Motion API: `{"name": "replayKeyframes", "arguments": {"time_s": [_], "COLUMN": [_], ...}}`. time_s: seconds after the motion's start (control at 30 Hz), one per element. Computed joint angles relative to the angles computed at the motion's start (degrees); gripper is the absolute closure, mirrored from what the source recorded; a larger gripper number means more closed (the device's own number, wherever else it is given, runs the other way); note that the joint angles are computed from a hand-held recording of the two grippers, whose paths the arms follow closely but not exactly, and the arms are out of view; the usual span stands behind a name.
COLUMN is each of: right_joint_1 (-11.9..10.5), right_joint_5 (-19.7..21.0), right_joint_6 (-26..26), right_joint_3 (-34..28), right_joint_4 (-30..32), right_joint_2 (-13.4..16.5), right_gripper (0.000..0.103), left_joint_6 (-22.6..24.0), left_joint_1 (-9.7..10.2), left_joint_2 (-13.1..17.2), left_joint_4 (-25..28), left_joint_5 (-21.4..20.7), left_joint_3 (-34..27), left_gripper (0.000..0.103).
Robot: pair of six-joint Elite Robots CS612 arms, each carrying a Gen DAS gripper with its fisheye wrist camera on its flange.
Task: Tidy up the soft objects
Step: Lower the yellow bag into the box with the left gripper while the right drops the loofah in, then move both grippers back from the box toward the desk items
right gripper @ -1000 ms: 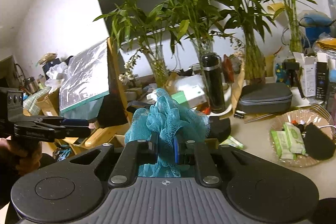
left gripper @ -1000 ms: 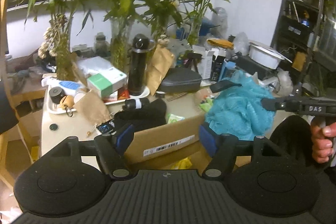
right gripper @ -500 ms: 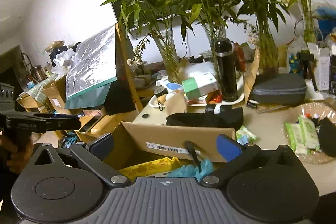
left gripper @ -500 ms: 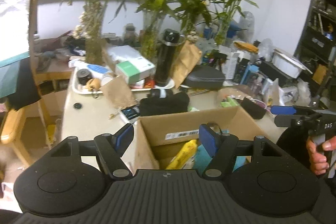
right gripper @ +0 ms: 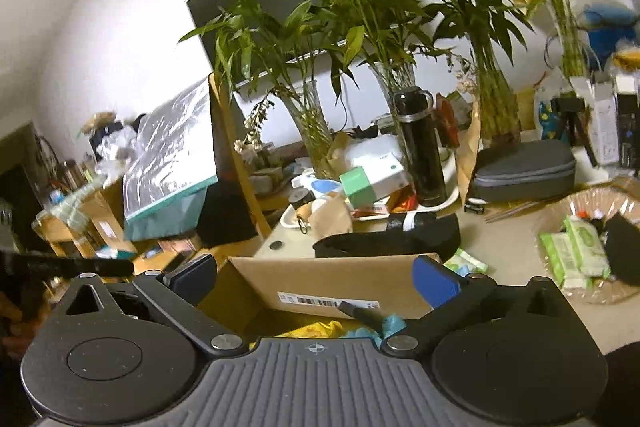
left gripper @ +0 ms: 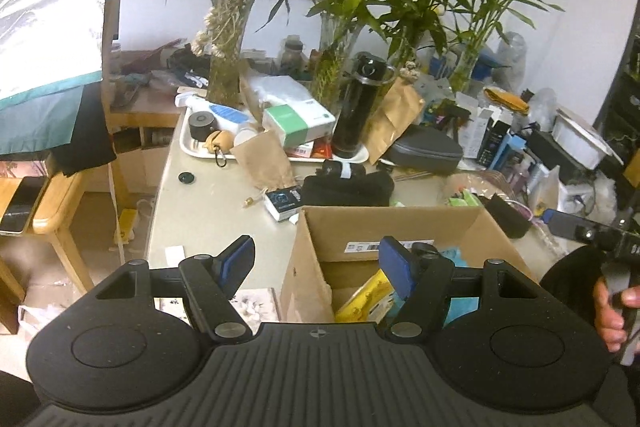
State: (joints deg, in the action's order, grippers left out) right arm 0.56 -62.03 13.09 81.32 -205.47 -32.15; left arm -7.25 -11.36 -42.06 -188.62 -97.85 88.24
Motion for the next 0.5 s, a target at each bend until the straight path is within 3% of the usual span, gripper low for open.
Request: {"name": "replayKeyframes", "arguments": {"time_s": [0.5], "right_joint_1": [0.6], "right_joint_5": [-3.06], "right_joint_6": [-3.53], "right_joint_3": [0.47], "right_joint_4": [1.05], "right_joint_2": [-0.26], "right_gripper": [0.0], "left_joint_6": [0.75], "left_joint_1": [-0.56], "left_joint_2": [1.76], "left_joint_4": [0.38], "left_joint_5": [0.44], "left_joint_3": [-2.08], "left_gripper": [0.035]}}
